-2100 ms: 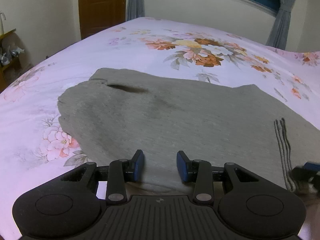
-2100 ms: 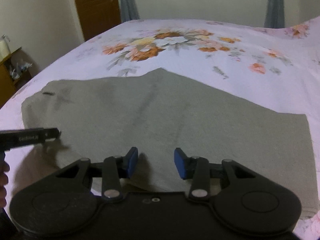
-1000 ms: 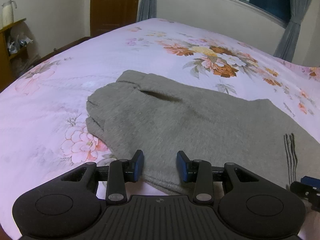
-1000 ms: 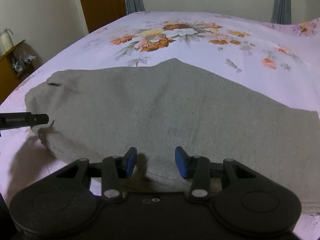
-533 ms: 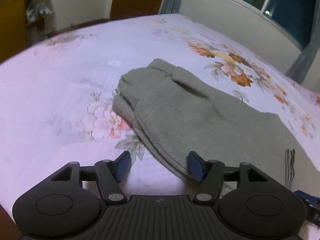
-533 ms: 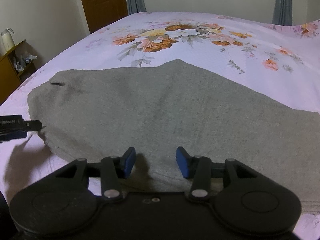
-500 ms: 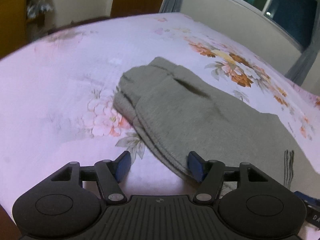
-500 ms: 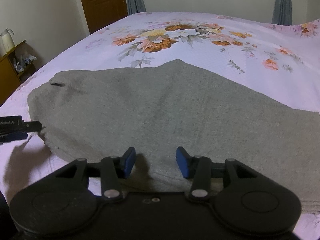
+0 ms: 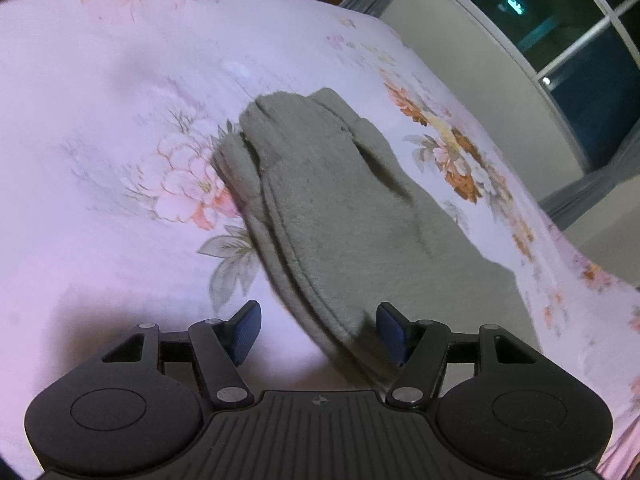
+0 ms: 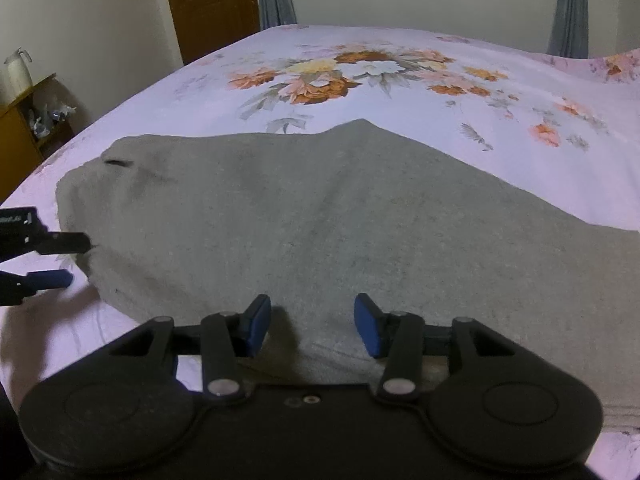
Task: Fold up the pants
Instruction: 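Grasp the grey leg end with the left gripper and lift it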
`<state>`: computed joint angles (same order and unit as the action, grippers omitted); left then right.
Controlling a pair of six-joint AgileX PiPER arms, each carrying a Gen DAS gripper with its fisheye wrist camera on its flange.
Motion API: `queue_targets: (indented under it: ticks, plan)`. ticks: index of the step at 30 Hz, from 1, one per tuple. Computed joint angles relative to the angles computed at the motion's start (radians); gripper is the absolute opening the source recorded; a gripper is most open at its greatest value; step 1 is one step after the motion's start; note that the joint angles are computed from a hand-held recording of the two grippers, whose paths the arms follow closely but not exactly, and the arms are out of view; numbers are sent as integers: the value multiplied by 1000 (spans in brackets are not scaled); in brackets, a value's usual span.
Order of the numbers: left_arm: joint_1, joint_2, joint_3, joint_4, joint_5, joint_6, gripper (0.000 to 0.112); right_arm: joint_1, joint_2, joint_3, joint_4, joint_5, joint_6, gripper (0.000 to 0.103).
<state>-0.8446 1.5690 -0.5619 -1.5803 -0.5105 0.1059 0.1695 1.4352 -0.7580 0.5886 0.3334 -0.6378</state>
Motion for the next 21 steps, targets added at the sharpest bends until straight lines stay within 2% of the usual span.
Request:
queue_targets:
  ticks: [7,13,18,19,21]
  plan:
    - [59,77,15,338,0,-371,63,-20,5,7,83,1,-85,50]
    - [114,161,19,629,-69,-678,63,-12,20,7,118,-18,-119,53]
    - [166,230,-7,778,-124,-829,62,-18,27,6,158,-17,-158,54]
    - [178,242,-21,792,-124,-835,59,-20,28,5,165,-16,-166,54]
    - [200,264,-51,791,-100,-818,42,-24,32,3,181,-15,-186,54]
